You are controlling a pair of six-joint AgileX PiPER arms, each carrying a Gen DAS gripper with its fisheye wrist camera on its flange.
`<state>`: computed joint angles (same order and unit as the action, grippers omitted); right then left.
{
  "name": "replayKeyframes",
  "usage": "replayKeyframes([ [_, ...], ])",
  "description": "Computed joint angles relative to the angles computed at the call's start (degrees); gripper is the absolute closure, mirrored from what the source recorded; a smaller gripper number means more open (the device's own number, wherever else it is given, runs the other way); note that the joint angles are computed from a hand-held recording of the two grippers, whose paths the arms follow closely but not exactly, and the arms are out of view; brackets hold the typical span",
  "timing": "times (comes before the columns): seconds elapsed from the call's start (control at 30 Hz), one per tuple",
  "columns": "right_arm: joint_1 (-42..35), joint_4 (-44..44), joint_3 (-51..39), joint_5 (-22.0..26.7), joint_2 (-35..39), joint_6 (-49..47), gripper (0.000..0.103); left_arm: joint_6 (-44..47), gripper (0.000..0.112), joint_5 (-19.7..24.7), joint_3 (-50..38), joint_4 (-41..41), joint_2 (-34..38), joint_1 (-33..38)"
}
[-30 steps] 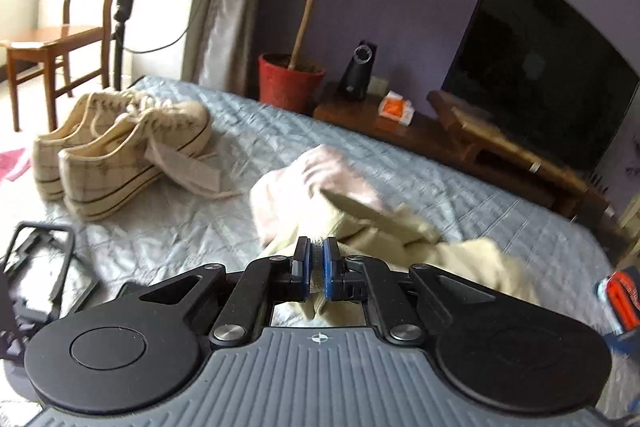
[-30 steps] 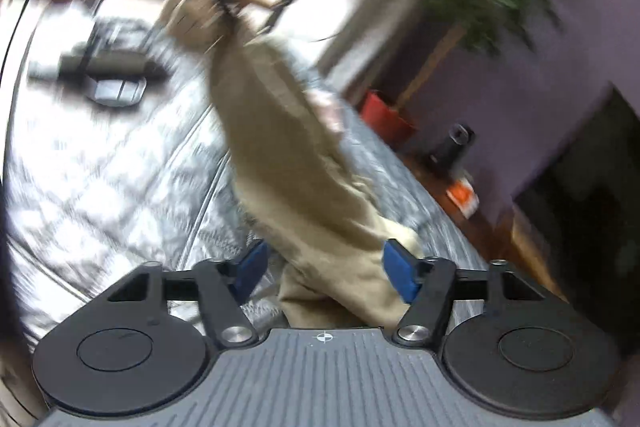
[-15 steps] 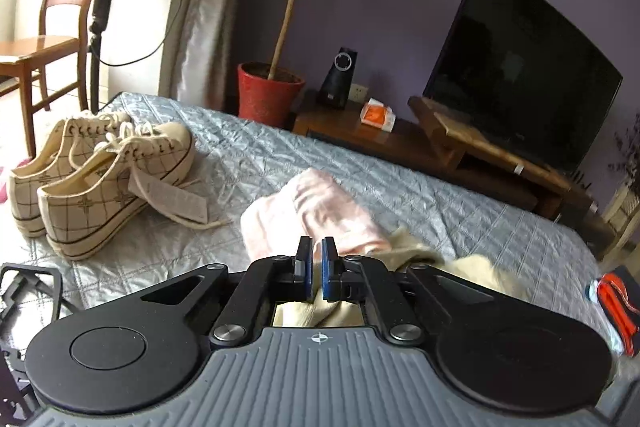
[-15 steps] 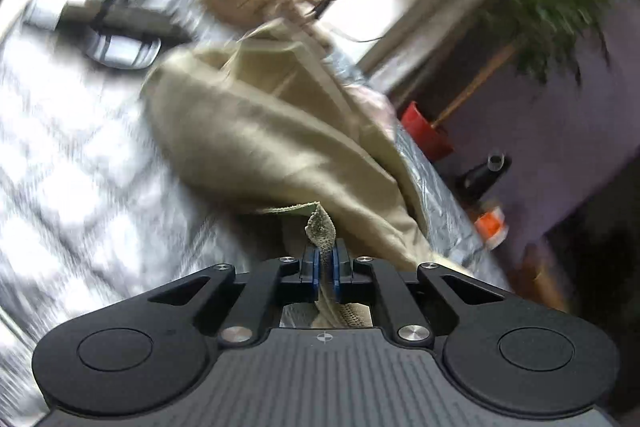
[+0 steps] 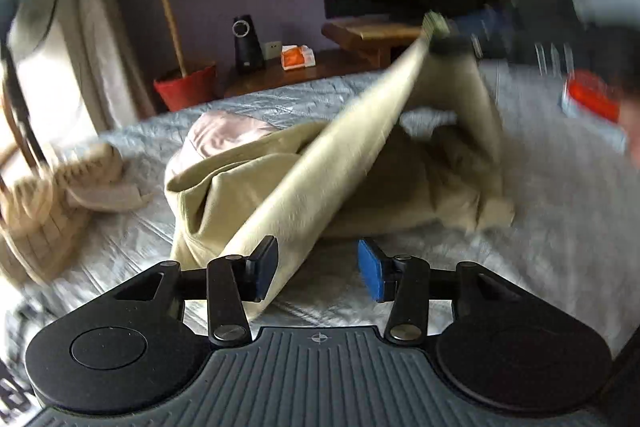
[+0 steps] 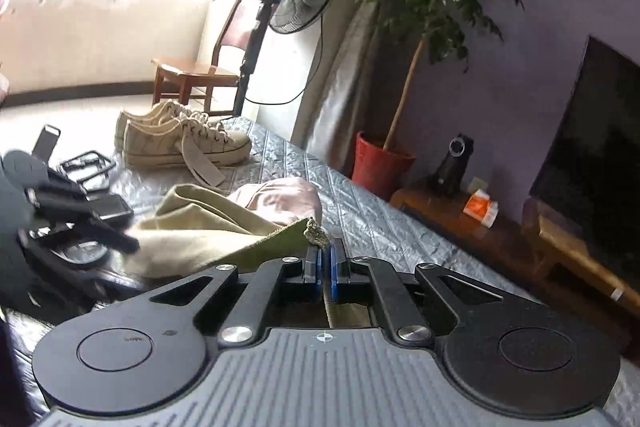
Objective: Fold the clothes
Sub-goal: 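Lift the green fleece up off the bed with both tools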
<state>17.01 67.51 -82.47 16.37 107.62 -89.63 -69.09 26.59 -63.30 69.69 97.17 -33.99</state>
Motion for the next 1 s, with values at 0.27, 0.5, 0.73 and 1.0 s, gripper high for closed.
replayKeyframes([
  [0.27, -2.66, -7.05, -2.78, 5.58, -0.6, 12.17, 0.098, -4.82, 0.057, 8.64, -1.44, 14.36, 7.57, -3.98],
  [0.5, -3.09, -10.03, -6.21, 9.11, 0.65, 19.28, 0.098, -7.8, 0.056, 13.31, -1.32, 25.72, 13.65, -4.86],
  [0.73, -3.5, -11.59, -5.8, 8.72, 0.55, 21.52, 0.098, -9.22, 0.106, 11.18, -2.14, 23.01, 12.04, -2.23],
  [1.0, -3.85, -5.15, 1.3, 4.35, -5.08, 14.31, 0.098, -11.14, 0.107, 4.37, -0.5, 18.51, 1.82, 2.08],
])
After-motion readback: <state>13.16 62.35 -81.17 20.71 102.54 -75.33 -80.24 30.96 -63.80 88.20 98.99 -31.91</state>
